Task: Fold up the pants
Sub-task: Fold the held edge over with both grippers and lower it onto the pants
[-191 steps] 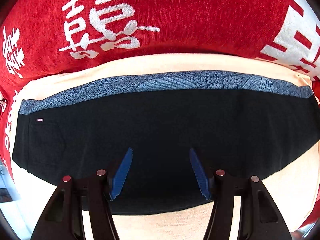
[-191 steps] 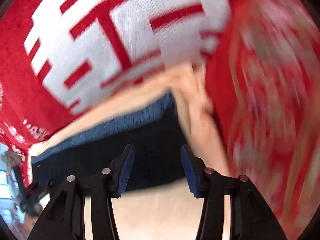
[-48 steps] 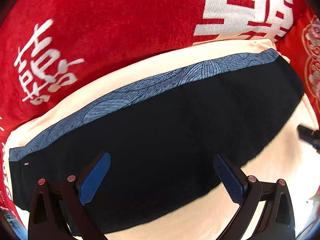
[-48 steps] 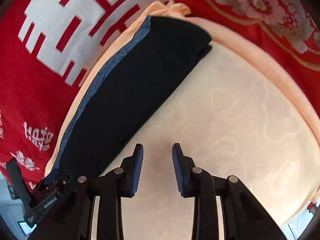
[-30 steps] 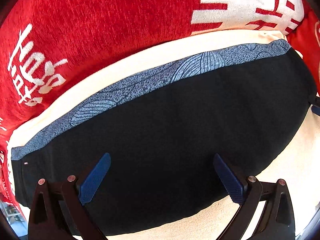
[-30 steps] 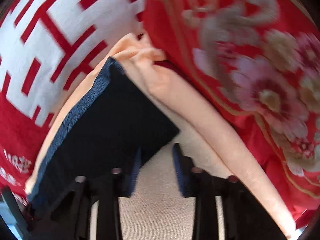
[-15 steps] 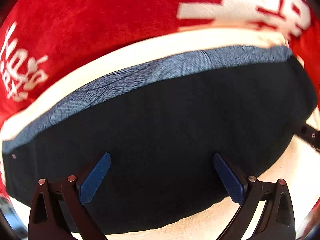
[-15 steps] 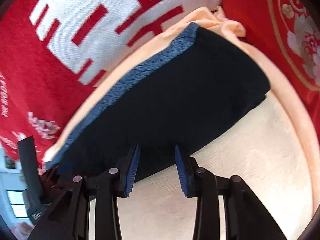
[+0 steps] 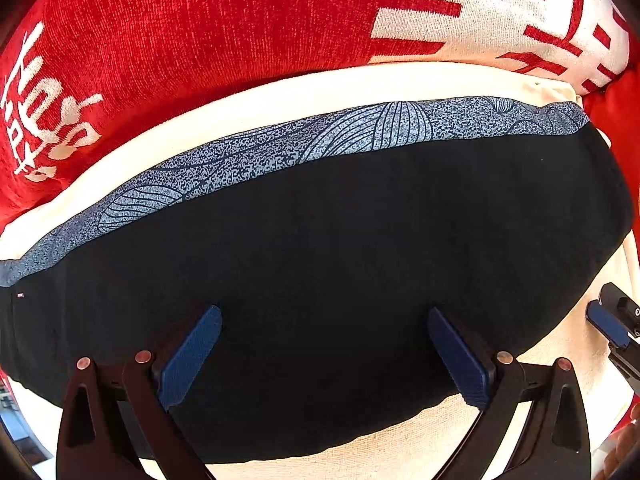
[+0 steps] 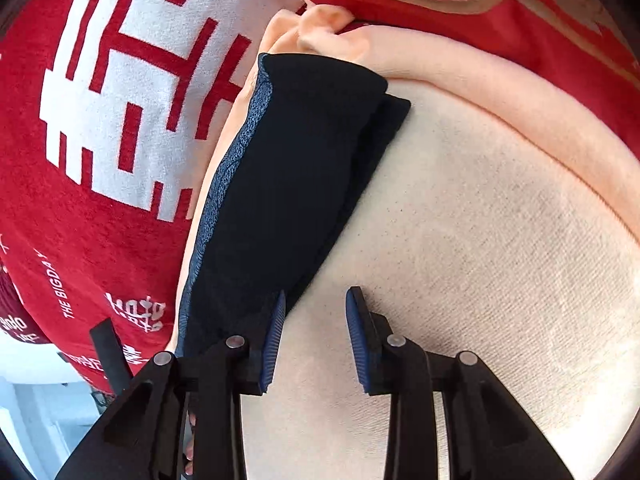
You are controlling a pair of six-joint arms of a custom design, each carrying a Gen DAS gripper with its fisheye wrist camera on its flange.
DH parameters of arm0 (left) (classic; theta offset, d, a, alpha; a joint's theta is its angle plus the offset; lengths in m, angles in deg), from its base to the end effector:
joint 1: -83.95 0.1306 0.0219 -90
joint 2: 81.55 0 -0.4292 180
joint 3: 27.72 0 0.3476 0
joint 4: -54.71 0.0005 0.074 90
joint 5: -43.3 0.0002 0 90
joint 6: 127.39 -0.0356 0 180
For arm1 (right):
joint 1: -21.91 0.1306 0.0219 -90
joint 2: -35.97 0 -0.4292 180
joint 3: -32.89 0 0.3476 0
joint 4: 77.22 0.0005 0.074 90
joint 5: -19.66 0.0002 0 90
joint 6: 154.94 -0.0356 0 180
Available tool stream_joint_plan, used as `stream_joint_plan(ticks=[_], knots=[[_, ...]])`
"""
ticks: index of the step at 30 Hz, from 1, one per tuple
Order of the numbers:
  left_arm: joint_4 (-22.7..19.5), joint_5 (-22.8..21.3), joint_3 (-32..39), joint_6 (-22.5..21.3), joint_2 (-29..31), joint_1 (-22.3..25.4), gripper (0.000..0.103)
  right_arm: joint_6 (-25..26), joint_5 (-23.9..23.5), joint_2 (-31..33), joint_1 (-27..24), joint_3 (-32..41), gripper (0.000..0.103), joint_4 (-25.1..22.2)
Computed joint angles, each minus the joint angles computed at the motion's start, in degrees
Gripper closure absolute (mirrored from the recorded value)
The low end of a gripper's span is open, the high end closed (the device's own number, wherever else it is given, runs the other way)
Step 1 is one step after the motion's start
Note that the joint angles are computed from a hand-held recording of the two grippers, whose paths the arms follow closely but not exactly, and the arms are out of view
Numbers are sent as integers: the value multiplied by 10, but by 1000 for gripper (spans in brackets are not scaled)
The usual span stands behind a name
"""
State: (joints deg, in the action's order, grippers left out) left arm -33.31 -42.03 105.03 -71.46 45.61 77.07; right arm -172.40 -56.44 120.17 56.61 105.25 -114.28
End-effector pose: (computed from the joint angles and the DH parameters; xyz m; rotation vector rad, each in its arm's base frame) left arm 0.6363 -0.0802 0.3980 1.0546 2.8013 -0.0721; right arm 0.3257 0.2145 0.4043 1.6192 1.9998 0.8100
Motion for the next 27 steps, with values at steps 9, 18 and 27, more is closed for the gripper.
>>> stream_joint_plan(ticks=[9,18,27], knots=[[2,0,-12,-3,-11,2,0,-8,12,-17,1,-28,66,43],[-18,5,6,6,-1,5,0,-3,48,-12,-9,-43,65,79],[-18,10,10,5,3,8,0,66,68,3,-38,-59,62,148]])
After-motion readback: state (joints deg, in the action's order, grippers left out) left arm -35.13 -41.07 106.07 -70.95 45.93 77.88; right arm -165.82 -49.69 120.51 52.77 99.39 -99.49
